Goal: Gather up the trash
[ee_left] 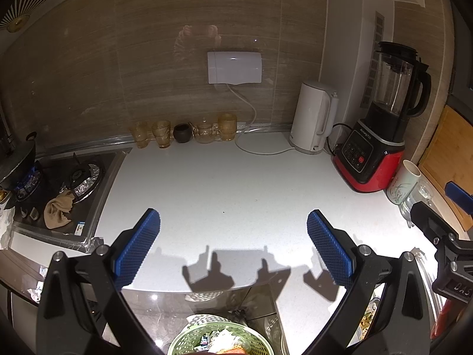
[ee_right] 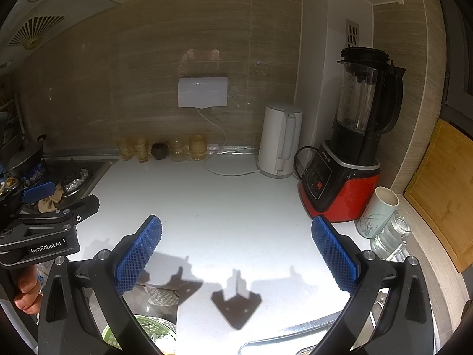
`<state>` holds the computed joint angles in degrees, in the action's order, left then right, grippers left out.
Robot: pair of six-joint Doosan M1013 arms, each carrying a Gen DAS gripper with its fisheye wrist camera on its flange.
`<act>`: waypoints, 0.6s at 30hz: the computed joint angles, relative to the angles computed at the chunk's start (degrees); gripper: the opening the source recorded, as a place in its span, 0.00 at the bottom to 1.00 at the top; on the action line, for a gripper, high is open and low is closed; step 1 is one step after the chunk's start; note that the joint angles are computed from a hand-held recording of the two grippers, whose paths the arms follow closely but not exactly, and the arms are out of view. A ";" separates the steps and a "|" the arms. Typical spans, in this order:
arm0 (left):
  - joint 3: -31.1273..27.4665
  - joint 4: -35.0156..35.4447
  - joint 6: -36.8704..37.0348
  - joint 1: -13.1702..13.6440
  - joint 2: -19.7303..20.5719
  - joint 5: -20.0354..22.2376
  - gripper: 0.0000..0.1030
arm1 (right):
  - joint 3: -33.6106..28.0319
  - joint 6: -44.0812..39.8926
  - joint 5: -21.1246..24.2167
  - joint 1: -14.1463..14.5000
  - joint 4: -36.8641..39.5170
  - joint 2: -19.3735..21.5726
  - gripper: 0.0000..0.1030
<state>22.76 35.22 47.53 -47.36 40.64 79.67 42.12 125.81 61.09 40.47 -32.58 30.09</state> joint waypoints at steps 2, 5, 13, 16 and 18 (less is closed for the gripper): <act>0.08 0.06 0.02 0.00 -0.04 -0.06 0.93 | -0.05 0.01 0.08 0.00 0.00 0.03 0.98; 0.10 0.10 -0.06 0.00 -0.05 -0.06 0.93 | -0.06 -0.15 0.08 -0.01 0.08 0.02 0.98; 0.73 0.29 -0.45 0.02 -0.37 -0.24 0.93 | -0.49 -0.52 0.15 -0.09 0.30 0.25 0.98; 1.13 0.16 -0.46 0.08 -0.62 -0.46 0.93 | -0.53 -0.57 0.19 -0.09 0.33 0.28 0.98; 1.34 0.32 -0.62 0.05 -0.73 -0.55 0.93 | -0.53 -0.54 0.18 -0.10 0.30 0.28 0.98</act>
